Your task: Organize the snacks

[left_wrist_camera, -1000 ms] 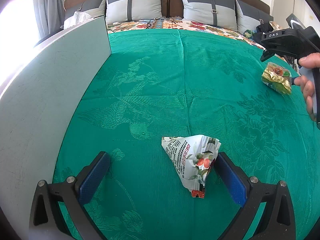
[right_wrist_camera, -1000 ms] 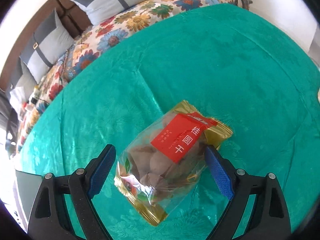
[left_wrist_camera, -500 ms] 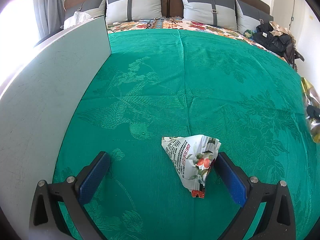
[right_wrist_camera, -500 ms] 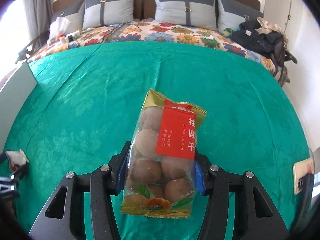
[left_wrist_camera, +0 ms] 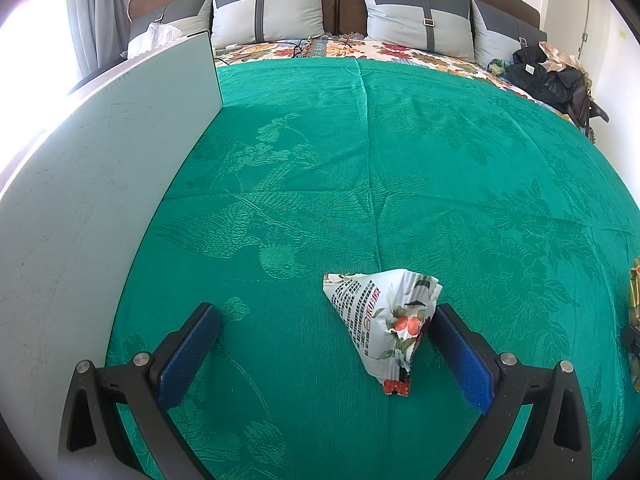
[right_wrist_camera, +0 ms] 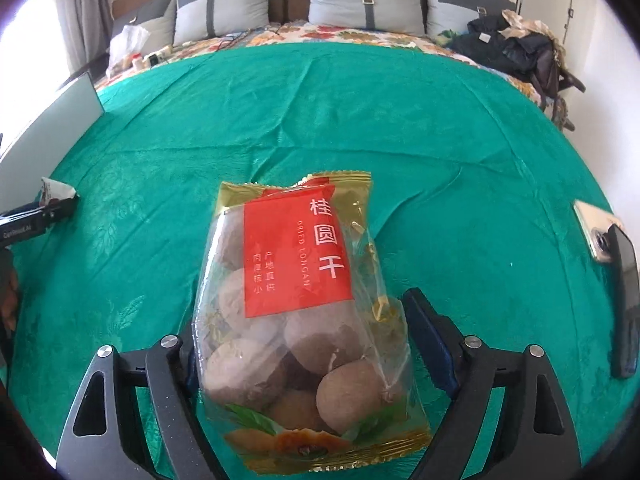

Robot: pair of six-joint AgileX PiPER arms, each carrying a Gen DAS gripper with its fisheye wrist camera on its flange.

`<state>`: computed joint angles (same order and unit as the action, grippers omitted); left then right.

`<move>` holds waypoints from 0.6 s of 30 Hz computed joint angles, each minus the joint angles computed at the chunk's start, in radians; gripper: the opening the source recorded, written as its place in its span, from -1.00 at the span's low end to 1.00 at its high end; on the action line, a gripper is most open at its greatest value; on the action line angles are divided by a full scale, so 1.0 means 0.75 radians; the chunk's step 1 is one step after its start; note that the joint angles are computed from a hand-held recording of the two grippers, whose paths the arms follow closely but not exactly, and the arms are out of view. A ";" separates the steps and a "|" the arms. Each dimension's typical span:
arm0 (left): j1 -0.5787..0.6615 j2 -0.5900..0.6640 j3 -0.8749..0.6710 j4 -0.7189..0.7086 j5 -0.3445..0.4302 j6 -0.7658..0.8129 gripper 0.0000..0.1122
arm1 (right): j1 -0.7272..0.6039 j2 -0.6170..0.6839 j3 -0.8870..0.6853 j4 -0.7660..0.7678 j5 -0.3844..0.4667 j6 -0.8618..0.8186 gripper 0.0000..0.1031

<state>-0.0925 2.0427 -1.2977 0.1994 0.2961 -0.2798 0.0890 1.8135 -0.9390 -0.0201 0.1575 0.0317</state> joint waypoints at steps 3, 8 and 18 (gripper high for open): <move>0.000 0.000 0.000 0.001 0.001 0.000 0.84 | -0.007 -0.012 0.042 0.016 -0.055 -0.022 0.80; 0.000 -0.001 0.000 0.000 0.000 0.000 0.84 | -0.005 -0.021 0.044 -0.005 -0.045 0.003 0.85; 0.000 -0.001 0.001 0.011 0.000 -0.009 0.84 | -0.012 -0.017 0.037 0.005 -0.038 -0.009 0.89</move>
<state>-0.0927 2.0423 -1.2971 0.2079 0.2962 -0.2865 0.0799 1.8006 -0.9112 -0.0165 0.1291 0.0251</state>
